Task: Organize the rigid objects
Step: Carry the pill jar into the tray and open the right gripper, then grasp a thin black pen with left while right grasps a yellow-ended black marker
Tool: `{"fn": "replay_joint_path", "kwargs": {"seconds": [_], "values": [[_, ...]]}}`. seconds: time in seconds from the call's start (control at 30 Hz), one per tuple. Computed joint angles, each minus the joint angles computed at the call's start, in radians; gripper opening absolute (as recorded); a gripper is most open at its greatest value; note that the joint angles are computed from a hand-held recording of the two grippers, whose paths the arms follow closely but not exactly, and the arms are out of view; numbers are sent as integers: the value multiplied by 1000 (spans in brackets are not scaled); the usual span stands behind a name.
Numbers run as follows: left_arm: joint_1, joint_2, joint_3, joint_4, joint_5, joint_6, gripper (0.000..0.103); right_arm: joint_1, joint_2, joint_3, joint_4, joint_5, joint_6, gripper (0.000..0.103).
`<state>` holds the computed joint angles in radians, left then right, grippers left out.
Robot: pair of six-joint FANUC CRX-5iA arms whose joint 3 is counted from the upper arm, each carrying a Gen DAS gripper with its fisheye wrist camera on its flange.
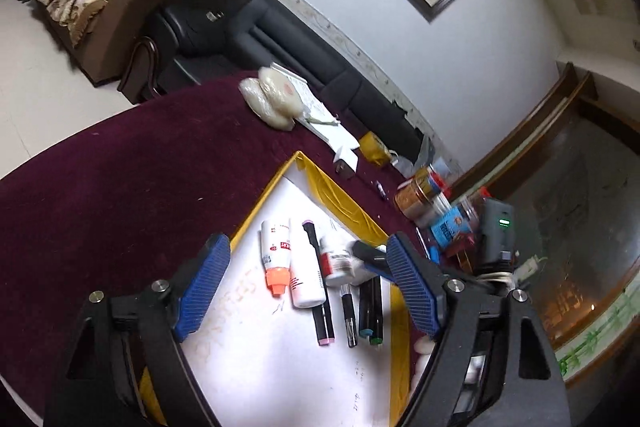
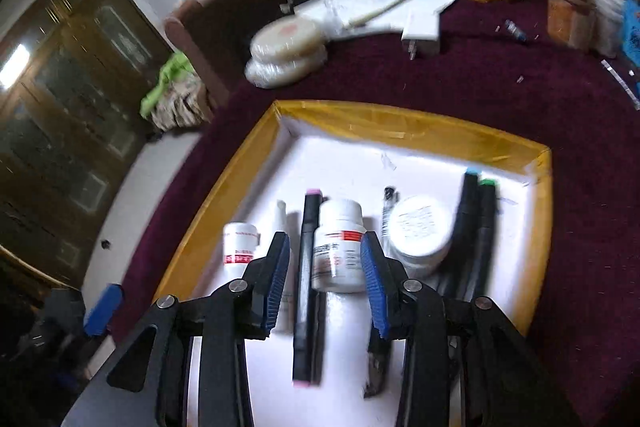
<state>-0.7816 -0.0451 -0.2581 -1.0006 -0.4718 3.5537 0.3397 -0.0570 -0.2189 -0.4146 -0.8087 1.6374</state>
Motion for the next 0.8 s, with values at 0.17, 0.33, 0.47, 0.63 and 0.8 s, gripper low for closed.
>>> {"fn": "replay_joint_path", "kwargs": {"seconds": [0.17,0.33,0.47,0.63,0.8], "values": [[-59,16,23,-46,-65,37,81,-60,-158,-118,64,64,14,45],[-65,30,41,10,-34,-41,81,-195,-272,-227,114,100,8,46],[-111,39,73,-8,-47,-62,81,-464,-275,-209,-35,6,124,45],[-175,90,155,17,-15,-221,81,-724,-233,-195,-99,-43,176,45],[-148,178,212,282,79,-560,81,-868,-191,-174,-147,-87,232,46]]}}
